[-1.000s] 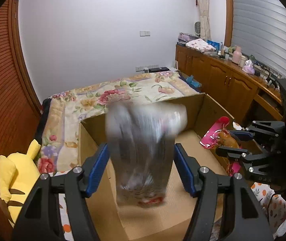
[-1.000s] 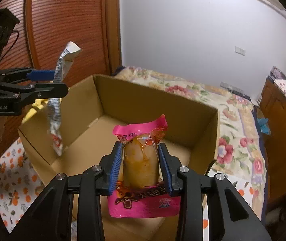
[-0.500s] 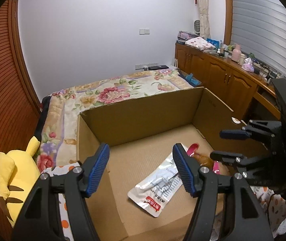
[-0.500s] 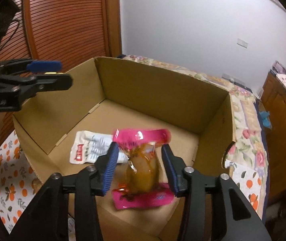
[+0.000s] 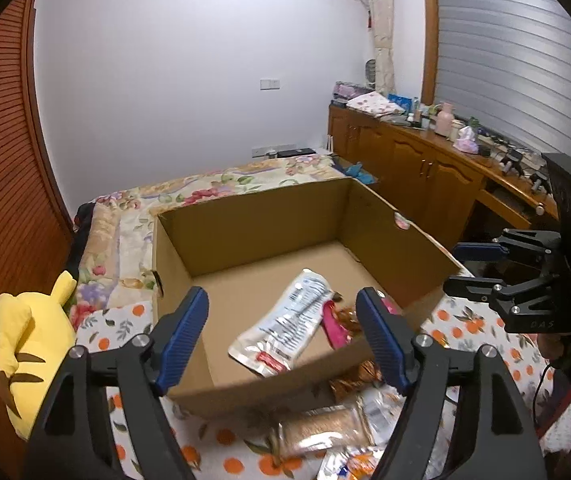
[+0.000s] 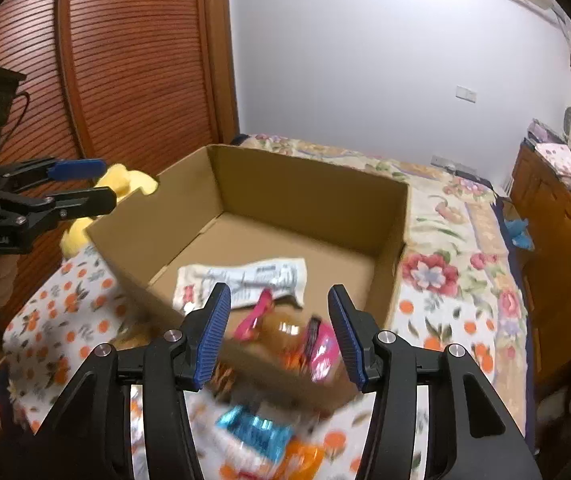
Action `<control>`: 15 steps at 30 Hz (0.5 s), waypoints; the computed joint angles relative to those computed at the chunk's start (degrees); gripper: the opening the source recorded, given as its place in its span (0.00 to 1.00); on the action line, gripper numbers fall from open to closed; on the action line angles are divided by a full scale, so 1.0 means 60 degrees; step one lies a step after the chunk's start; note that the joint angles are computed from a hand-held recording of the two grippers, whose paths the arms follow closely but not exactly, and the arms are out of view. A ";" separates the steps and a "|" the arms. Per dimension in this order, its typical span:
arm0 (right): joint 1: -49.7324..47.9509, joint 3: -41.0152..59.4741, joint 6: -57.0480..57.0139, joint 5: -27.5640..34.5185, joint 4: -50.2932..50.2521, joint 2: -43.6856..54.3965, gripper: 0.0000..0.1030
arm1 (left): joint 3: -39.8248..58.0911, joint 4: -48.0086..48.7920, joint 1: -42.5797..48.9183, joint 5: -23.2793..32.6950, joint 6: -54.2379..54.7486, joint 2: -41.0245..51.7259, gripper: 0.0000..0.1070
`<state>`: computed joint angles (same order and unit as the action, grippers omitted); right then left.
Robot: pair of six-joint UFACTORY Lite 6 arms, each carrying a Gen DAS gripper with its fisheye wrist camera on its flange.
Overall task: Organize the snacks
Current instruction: 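Grasp the red-white duck pouch with the right tool while the left tool grasps the silver pouch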
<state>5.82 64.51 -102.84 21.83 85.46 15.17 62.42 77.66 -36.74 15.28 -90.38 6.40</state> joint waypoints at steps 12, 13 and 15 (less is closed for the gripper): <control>-0.0984 -0.4258 -0.3997 0.0093 0.3519 -0.2092 0.58 | -0.3193 0.5228 -0.1458 0.0501 -0.6826 -0.0905 0.80; -0.1009 -0.4434 -0.4320 0.0116 0.3821 -0.2071 0.58 | -0.3348 0.5473 -0.1569 0.0578 -0.7211 -0.0866 0.80; -0.1107 -0.4853 -0.5093 0.0180 0.4485 -0.2058 0.59 | -0.3679 0.6073 -0.1766 0.0731 -0.8088 -0.0706 0.80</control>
<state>-0.83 35.39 -133.40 22.91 112.37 2.83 40.35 114.10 -47.34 19.66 -138.91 2.16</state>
